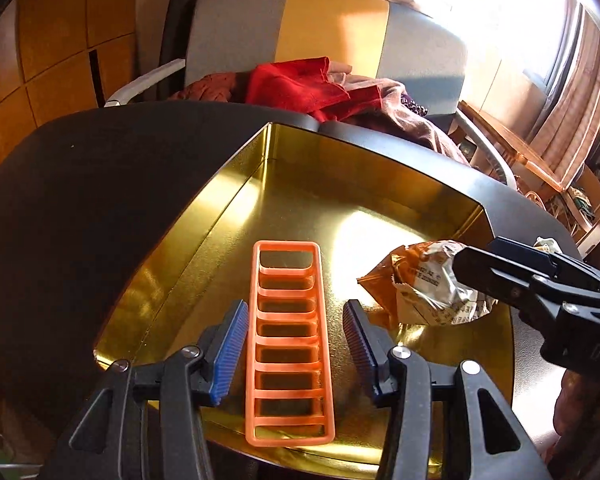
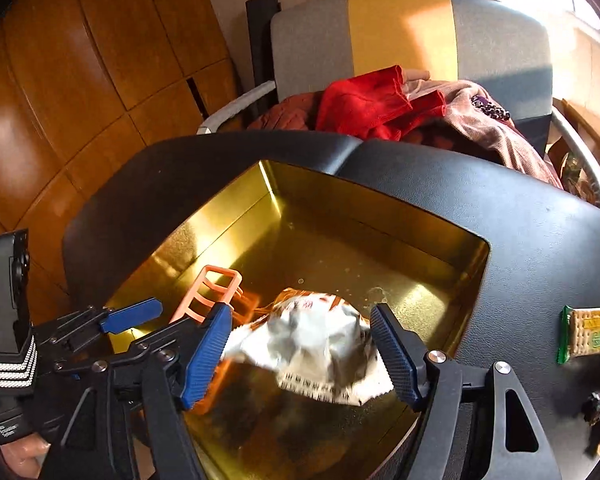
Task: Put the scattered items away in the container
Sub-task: 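Carry rack and snack bag into the gold box and release both, then grasp the brown brick strip with the left tool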
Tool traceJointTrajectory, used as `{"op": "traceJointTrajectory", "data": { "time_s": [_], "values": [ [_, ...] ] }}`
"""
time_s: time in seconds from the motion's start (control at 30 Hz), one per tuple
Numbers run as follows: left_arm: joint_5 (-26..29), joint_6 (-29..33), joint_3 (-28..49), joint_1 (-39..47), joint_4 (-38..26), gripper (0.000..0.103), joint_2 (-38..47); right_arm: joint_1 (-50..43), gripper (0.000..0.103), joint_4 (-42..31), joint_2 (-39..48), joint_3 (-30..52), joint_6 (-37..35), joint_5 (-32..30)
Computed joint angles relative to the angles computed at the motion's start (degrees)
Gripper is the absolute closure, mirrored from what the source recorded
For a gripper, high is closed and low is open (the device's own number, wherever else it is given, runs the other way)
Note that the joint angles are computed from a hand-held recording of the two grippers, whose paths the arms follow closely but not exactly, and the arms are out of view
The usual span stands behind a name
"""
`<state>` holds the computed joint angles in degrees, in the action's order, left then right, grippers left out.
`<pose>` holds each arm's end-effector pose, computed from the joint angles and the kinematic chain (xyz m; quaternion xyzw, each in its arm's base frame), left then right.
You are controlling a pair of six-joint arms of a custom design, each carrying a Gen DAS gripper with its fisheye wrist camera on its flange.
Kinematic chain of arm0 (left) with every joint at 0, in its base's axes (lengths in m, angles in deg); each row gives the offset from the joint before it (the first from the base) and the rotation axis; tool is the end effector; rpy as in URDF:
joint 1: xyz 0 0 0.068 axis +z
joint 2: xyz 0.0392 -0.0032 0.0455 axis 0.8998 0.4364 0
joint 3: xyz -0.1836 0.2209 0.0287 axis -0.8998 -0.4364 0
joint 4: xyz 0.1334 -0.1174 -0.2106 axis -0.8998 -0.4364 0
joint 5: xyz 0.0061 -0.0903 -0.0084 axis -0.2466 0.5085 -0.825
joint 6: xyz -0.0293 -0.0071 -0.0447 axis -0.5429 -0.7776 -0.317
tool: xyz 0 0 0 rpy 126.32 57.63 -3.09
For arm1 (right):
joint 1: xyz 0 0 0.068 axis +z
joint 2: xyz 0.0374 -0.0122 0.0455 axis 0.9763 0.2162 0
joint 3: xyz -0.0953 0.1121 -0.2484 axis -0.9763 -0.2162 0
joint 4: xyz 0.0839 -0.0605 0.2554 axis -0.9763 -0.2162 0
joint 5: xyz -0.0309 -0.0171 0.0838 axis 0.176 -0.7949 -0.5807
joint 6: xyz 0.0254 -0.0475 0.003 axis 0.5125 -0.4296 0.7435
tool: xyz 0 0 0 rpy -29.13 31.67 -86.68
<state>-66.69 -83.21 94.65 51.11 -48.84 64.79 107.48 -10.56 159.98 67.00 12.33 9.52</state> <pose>0.2344 -0.0474 0.1895 -0.1411 0.9351 -0.0218 0.3245 0.3242 0.1973 0.2191 -0.2535 0.8951 0.2141 0.2977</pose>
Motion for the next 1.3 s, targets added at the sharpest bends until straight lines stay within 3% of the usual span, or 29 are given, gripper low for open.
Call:
{"op": "traceJointTrajectory", "data": {
  "time_s": [0.27,0.53,0.67,0.87,1.07,1.3],
  "values": [
    [-2.0,-1.6,2.8,-5.0,-4.2,0.05,-4.1,-4.4,0.028,3.0,-8.5,-8.6,3.4,-0.5],
    [-2.2,-2.9,12.3,-19.2,-3.7,0.05,5.1,-24.7,0.027,2.1,-19.1,-20.0,0.1,-4.1],
    [-1.8,-1.7,21.3,-25.6,-3.1,0.05,15.2,-38.5,0.027,0.8,-20.7,-22.9,-5.6,-7.1],
    [-0.4,3.0,37.8,-31.4,-4.5,0.05,31.8,-55.5,0.038,-0.9,-18.9,-24.4,-15.3,-12.4],
    [3.0,9.6,55.7,-33.9,-8.7,0.049,47.0,-62.6,0.038,-0.2,-16.0,-24.3,-18.6,-15.7],
    [6.1,17.6,78.0,-34.5,-17.3,0.05,62.3,-63.8,0.038,2.3,-10.1,-21.1,-16.9,-17.8]
  ]
}}
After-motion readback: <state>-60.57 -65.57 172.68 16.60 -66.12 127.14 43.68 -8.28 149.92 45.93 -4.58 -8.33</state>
